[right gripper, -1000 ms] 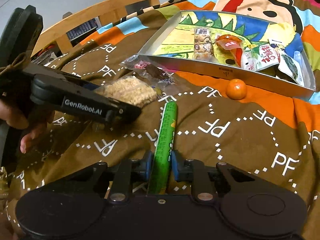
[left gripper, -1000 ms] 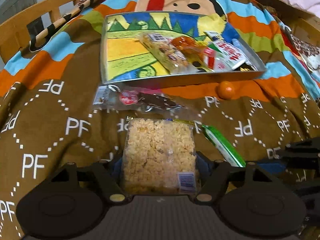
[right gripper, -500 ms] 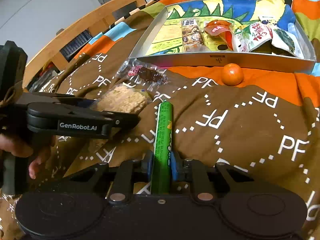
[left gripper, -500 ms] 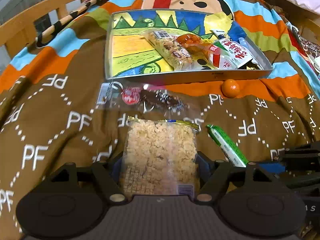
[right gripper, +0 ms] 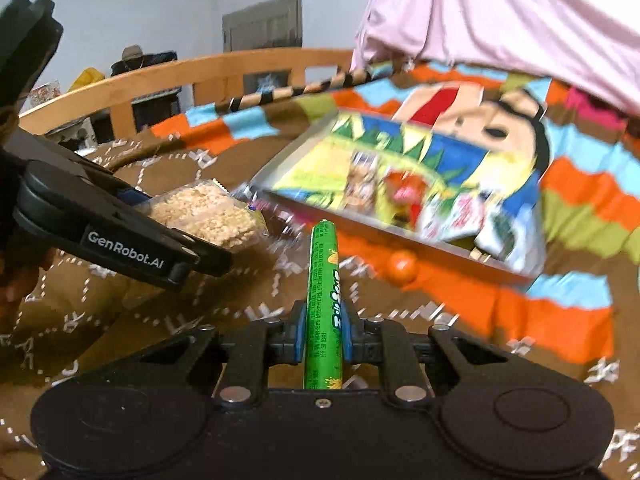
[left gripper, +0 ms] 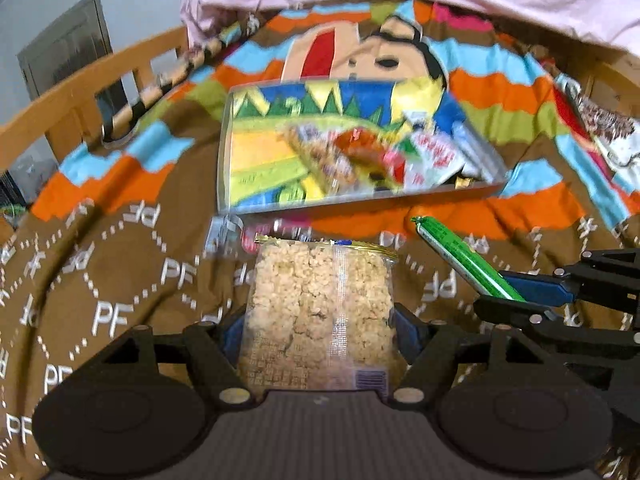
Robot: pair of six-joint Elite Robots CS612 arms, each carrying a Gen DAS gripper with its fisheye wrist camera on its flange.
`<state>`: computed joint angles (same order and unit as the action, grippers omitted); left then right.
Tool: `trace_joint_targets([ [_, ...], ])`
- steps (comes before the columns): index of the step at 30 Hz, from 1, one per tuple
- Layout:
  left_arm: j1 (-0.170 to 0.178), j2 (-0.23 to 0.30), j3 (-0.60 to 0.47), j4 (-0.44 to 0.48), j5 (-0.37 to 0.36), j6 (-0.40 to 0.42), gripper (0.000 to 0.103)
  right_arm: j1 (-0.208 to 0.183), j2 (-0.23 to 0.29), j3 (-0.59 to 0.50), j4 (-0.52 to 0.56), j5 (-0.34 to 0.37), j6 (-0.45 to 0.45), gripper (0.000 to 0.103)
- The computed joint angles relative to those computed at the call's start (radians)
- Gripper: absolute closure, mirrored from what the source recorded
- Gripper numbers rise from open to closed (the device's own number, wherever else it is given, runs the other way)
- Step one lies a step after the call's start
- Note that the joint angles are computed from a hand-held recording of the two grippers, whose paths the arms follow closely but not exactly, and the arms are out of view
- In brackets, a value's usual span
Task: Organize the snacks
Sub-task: 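Carry the rice-crisp bar and green stick into the tray and open both tools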
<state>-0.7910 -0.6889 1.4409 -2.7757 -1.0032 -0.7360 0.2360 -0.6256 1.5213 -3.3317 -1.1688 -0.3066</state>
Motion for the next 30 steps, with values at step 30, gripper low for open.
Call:
trace_joint_targets([
  [30, 0.084, 0.403, -0.692, -0.039, 0.078, 0.109, 0.028, -0.068, 0.261, -0.47, -0.025, -0.178, 0.325, 0.084],
])
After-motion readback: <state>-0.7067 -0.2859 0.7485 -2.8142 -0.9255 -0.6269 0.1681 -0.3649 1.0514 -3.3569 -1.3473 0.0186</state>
